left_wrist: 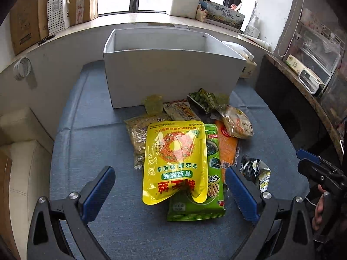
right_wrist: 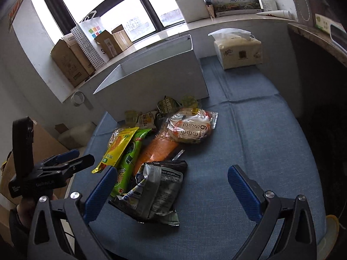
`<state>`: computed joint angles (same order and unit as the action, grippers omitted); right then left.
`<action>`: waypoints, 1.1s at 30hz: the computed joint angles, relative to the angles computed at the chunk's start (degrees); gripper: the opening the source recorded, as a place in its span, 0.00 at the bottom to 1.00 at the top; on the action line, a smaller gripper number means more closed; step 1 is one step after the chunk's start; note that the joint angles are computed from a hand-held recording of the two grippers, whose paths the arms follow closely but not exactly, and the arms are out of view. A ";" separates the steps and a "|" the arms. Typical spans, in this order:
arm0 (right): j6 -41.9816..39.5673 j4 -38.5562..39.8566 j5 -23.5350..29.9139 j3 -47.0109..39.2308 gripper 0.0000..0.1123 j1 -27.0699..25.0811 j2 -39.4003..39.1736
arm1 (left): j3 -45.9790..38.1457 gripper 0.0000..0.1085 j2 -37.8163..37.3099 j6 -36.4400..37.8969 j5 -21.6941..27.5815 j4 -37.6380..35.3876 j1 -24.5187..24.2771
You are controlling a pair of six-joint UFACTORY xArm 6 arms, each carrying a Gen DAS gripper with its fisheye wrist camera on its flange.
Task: Organize snacks
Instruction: 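Grasp the yellow noodle pouch with the left gripper while the right grasps the grey chip bag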
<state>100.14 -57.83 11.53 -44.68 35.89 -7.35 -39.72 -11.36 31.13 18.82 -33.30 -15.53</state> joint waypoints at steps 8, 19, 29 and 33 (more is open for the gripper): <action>3.44 -3.74 1.06 1.17 0.92 -0.12 -2.73 | -7.46 0.94 10.56 -7.88 4.98 7.22 -0.18; -1.15 0.12 1.30 -0.20 0.92 1.07 -0.62 | -7.82 0.59 10.55 -3.18 7.83 -0.25 1.65; -13.55 12.18 1.52 -2.19 0.92 2.70 3.25 | 3.08 0.59 -4.58 -0.89 -0.06 -0.32 1.43; -25.82 23.83 1.68 -4.78 0.92 3.96 7.38 | 6.40 0.59 -10.43 0.77 -0.30 -0.70 2.46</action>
<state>74.32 -34.00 13.21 -49.46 39.85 0.03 -33.32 -21.79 31.90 18.52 -34.01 -13.07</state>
